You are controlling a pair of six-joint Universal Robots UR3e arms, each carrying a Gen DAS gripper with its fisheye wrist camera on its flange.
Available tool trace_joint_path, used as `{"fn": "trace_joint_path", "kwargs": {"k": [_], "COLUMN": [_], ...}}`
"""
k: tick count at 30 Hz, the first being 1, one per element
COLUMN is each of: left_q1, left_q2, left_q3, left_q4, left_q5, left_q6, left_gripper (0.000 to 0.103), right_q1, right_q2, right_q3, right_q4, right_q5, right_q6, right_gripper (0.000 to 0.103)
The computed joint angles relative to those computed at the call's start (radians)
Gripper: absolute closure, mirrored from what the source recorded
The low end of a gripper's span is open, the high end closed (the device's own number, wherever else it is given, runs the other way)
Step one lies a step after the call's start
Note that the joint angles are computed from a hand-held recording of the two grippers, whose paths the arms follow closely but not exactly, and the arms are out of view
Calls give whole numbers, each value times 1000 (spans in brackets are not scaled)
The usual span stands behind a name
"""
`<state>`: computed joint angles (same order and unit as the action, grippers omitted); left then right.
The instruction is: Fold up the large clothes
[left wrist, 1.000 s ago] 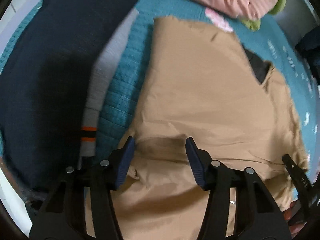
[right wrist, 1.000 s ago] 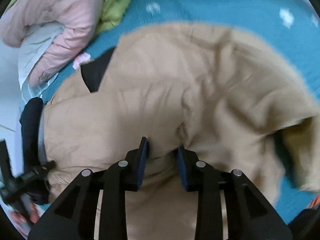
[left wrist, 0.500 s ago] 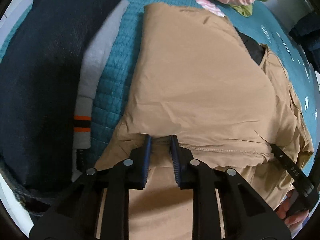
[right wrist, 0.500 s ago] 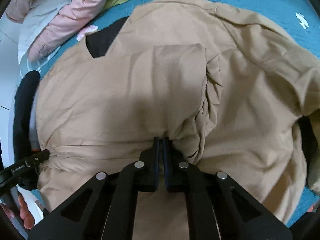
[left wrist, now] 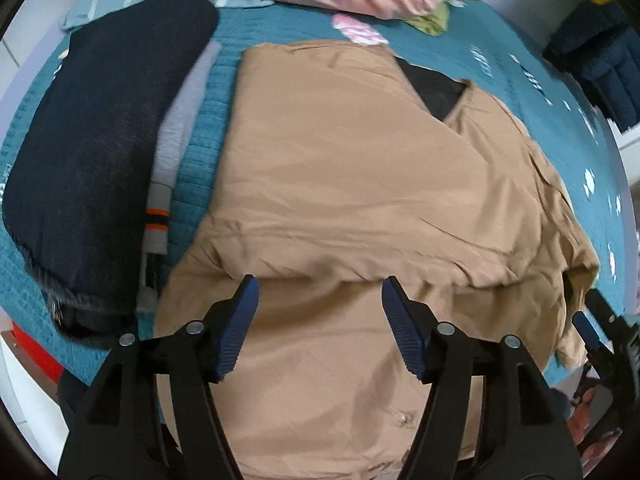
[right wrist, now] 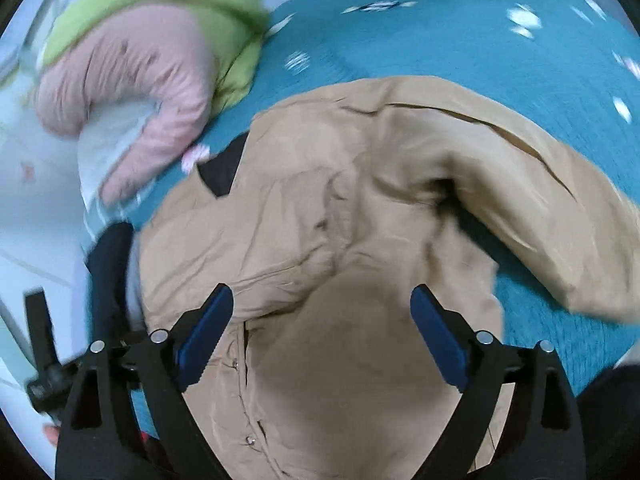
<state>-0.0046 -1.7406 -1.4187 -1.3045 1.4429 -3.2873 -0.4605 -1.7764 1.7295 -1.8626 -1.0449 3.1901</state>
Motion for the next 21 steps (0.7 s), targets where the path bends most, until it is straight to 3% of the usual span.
{"fn": "trace_joint_path", "kwargs": {"k": [8, 14, 17, 21], "left_q1": [-140, -262, -314, -377], "left_q2": [-19, -106, -166, -247], "left_q3": [86, 225, 312, 427], "left_q4": [-54, -103, -135, -182], "left_q5": [31, 73, 82, 113], "left_q6": [-38, -62, -71, -72], "left_gripper": [38, 38, 38, 38], "right_q1": [-350, -603, -724, -846], "right_q2": [-186, -233, -248, -245], "right_q3": [151, 218, 285, 418], "right_q4": [164, 270, 266, 179], "right_q5": [97, 96, 133, 258], "right_q6": [-152, -237, -255, -268], "right_gripper": [15, 15, 15, 16]}}
